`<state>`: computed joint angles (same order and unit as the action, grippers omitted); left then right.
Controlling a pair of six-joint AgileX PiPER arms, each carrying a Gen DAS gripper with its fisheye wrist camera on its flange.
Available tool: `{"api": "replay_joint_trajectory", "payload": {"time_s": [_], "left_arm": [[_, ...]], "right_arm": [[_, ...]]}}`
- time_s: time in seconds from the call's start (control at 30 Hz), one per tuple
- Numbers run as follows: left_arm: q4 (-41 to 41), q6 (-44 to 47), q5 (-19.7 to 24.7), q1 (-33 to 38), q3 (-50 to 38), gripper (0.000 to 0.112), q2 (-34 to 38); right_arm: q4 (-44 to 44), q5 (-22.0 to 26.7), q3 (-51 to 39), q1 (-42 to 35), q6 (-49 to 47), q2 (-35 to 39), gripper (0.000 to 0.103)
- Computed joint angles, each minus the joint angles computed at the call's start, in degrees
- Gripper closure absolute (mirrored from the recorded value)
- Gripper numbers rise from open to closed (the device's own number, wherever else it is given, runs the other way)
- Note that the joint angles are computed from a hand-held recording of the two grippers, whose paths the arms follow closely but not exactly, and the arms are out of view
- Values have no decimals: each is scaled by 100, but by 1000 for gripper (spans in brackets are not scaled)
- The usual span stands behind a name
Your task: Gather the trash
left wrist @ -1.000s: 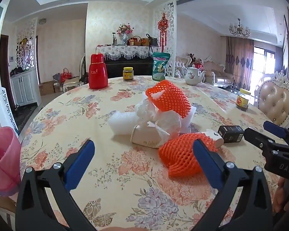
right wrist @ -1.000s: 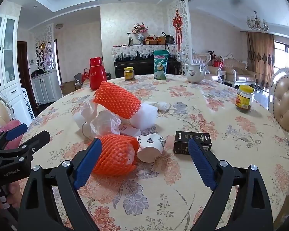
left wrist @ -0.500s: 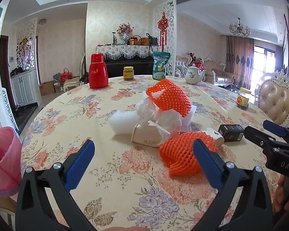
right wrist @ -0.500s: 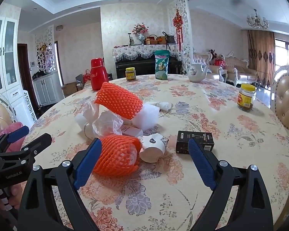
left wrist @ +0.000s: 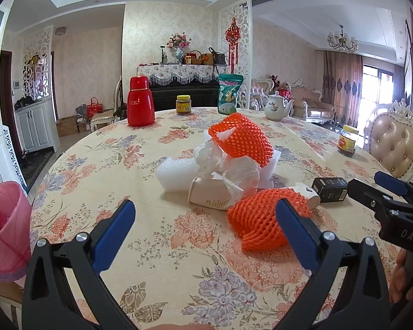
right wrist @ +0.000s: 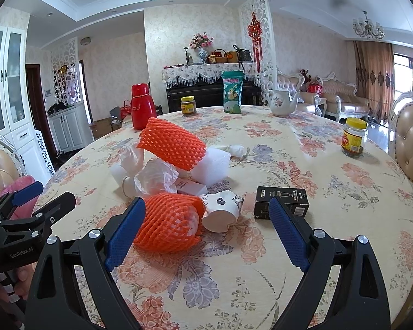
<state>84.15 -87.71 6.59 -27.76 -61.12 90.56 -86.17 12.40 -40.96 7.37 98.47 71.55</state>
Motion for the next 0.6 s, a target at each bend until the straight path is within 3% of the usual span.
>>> {"api": "replay_joint_trajectory", "payload": {"time_s": [0.6], "left_arm": [[220,-214,20,-26,5,14,3]], "right_arm": [[8,9,5,29,19,-13,18]]}}
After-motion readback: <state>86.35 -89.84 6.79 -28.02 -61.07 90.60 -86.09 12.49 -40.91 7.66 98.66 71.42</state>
